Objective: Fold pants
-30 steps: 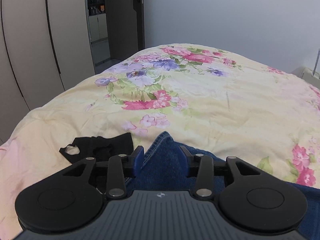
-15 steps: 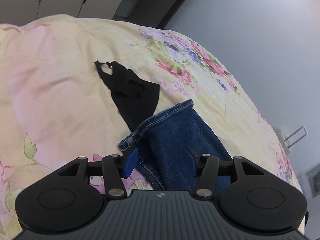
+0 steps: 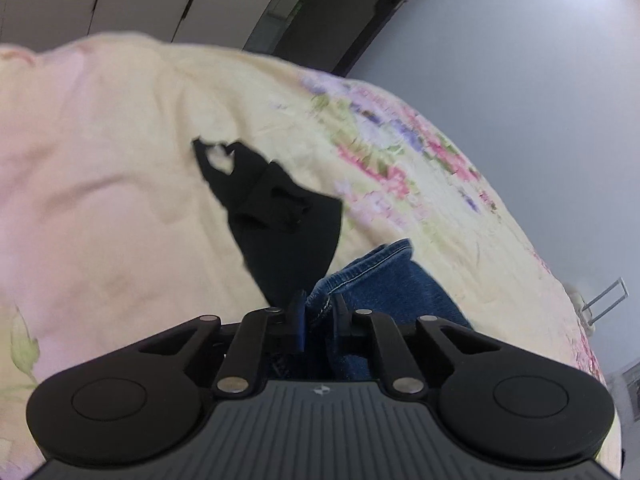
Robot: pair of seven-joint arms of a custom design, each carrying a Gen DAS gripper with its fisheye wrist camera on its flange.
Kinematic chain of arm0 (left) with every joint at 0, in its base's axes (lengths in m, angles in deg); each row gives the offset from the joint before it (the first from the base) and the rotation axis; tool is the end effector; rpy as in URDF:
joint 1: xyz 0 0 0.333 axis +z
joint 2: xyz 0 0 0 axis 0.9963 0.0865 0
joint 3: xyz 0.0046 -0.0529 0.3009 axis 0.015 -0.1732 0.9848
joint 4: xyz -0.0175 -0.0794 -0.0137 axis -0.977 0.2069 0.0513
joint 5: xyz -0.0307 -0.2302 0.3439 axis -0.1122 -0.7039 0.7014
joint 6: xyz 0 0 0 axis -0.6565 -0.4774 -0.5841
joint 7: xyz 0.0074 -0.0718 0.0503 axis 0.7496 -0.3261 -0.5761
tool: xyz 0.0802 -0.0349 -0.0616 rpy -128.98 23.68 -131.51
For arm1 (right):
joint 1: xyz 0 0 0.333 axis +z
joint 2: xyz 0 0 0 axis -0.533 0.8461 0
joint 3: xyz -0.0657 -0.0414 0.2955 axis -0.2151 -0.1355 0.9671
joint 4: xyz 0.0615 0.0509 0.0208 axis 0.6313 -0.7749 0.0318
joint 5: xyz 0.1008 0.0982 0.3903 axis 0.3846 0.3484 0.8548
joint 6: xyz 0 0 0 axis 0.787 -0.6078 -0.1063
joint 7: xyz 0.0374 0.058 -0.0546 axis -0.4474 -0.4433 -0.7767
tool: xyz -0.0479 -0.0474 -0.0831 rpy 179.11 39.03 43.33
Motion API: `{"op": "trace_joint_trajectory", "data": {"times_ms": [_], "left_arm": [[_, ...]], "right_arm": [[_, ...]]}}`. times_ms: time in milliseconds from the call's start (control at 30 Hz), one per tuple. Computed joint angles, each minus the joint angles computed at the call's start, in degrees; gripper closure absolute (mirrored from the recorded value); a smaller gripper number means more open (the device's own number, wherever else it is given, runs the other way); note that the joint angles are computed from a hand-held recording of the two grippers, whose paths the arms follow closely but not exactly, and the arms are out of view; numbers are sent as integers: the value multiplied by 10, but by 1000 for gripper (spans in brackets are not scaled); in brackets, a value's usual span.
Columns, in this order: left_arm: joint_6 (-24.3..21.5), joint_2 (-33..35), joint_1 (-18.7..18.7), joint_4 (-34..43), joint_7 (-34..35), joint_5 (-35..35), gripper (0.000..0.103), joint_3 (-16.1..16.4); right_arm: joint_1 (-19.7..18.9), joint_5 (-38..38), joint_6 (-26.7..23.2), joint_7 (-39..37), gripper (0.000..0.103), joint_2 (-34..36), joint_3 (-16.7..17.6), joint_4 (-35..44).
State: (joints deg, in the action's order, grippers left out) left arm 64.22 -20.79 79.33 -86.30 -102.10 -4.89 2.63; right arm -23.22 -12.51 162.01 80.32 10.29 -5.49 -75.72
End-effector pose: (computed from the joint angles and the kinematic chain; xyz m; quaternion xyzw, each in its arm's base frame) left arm 0.5260 -0.1981 0.5219 -0.8726 0.2070 -0.3479 0.2733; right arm 0.5827 0.1088 0.4996 -0.7128 0.6254 -0.1873 0.2563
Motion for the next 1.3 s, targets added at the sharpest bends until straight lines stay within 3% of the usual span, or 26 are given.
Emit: {"op": "trace_joint_trajectory", "data": {"times_ms": [67, 167, 267, 300, 333, 433, 500, 533, 600, 700, 767, 900, 1067, 1233, 1300], "left_arm": [[-30, -10, -6, 10, 54, 10, 91, -6], [-60, 6, -13, 18, 129, -50, 92, 3], [-63, 23, -16, 13, 130, -57, 92, 4], [-59, 19, -15, 5, 105, -52, 87, 4], [-62, 12, -14, -2, 79, -48, 73, 3], [-75, -21, -15, -29, 28, -58, 57, 0], [-49, -53, -14, -57, 2, -68, 49, 0], [-24, -70, -10, -75, -29, -64, 40, -3], [29, -96, 2, -105, -90, -47, 33, -13], [93, -99, 19, -123, -147, -31, 31, -26], [106, -79, 29, -112, -164, -21, 29, -36], [103, -36, 43, -90, -242, 35, 28, -50], [59, -1, 20, -62, -253, 72, 33, -33], [0, 12, -10, -48, -229, 71, 67, -24], [-10, 12, -18, -46, -231, 78, 72, -21]], "right_arm": [[-1, -15, -11, 2, 80, 5, 1, 9], [0, -15, -20, -2, 80, 6, 0, 13], [0, -13, -14, -2, 80, 6, -1, 10], [0, -14, -13, -1, 80, 2, -1, 6], [0, -13, -14, 0, 81, 3, -1, 8], [0, -6, -21, 1, 80, 9, -2, 18], [0, -10, -21, 1, 80, 13, -2, 21], [0, -13, -21, 4, 80, 14, -2, 21], [1, -13, -19, 6, 80, 14, -2, 21], [1, -27, -21, 16, 80, 9, 0, 21], [1, -51, -9, 35, 79, -3, 4, 15], [15, -8, 20, -8, 79, -12, 7, 19], [44, 110, 12, -109, 79, 33, 11, 78], [60, 183, -13, -165, 79, 127, 30, 189], [68, 197, -19, -163, 80, 173, 39, 246]]}}
